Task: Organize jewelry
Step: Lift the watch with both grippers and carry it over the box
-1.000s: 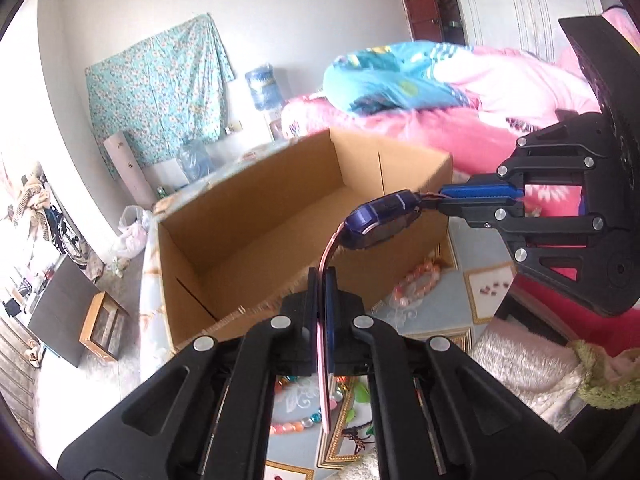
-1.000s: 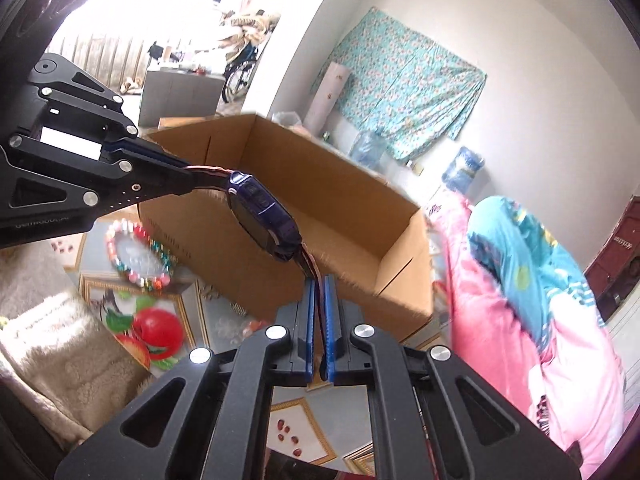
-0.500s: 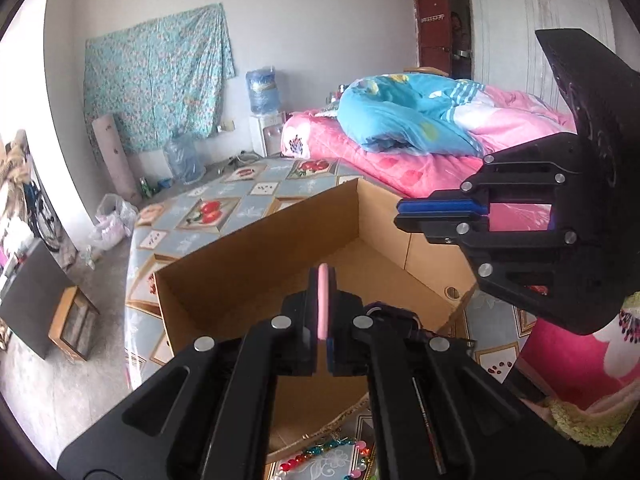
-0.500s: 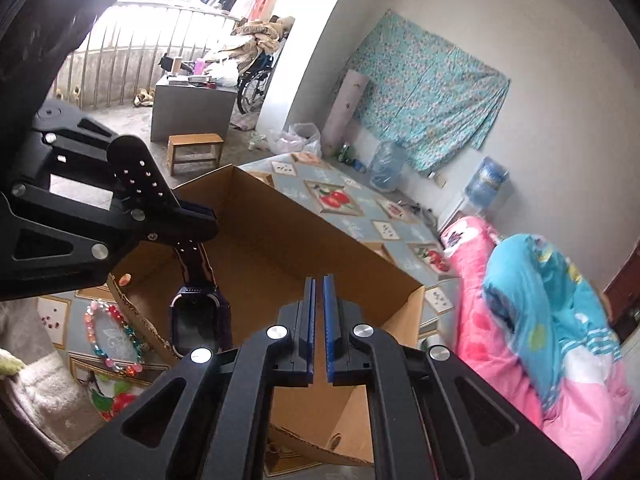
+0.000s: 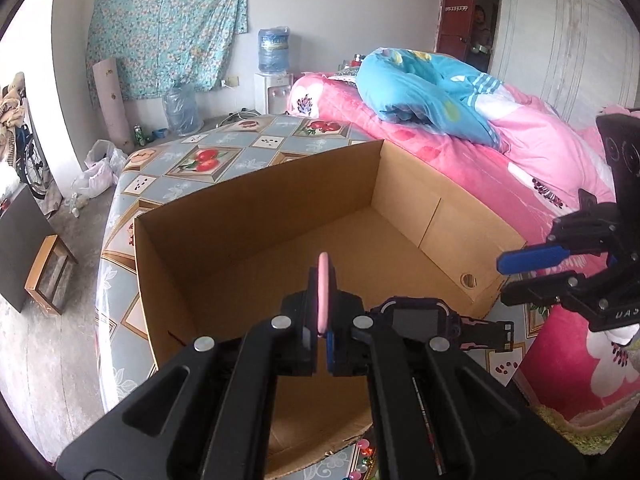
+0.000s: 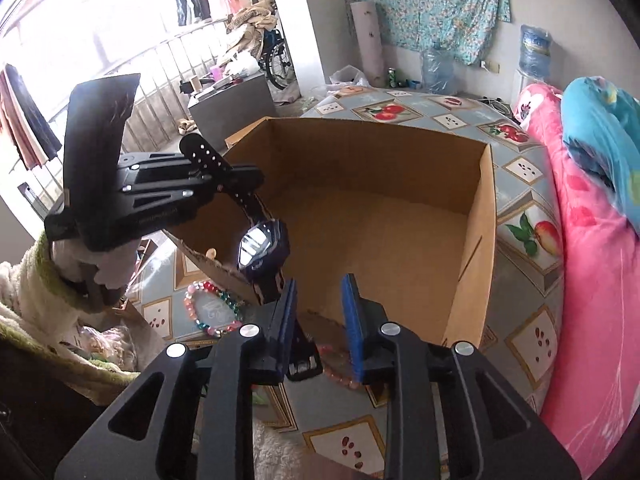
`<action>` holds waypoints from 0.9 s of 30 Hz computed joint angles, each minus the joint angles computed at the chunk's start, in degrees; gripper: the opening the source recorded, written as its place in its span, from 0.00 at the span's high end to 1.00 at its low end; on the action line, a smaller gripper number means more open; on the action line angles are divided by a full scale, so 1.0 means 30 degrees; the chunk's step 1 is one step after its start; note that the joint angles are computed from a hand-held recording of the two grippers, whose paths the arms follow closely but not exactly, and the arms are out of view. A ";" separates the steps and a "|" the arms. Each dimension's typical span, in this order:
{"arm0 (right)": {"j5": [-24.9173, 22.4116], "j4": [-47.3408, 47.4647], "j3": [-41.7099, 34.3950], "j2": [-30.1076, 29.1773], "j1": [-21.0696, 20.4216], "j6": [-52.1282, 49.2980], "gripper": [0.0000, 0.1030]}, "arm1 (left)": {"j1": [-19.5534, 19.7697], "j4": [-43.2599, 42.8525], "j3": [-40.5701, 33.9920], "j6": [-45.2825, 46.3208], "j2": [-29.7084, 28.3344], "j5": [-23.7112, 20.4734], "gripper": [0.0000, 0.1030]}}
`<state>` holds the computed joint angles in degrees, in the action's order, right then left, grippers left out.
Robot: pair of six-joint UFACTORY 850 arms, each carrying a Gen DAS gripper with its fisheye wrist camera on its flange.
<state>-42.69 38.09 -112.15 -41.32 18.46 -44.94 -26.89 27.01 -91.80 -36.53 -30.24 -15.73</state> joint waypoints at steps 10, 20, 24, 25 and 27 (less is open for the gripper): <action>-0.1947 0.4105 0.1973 0.0313 -0.1196 0.1111 0.62 | -0.0024 0.0254 -0.0027 -0.0204 0.0021 -0.0007 0.98; -0.4172 0.7149 0.1057 -0.1311 -0.1620 0.1772 0.77 | -0.0062 0.1061 0.0008 -0.1267 -0.0062 -0.0132 0.98; -0.3443 0.7718 0.1614 -0.0715 -0.1651 0.1689 0.93 | -0.0040 0.0907 0.0060 -0.1271 -0.0112 -0.0114 0.98; -0.3334 0.7844 0.1735 -0.0571 -0.1679 0.1720 0.94 | -0.0034 0.0824 0.0055 -0.1245 -0.0135 -0.0100 0.98; -0.3175 0.7930 0.1729 -0.0441 -0.1664 0.1866 0.94 | -0.0027 0.0571 0.0014 -0.1153 -0.0183 -0.0060 0.98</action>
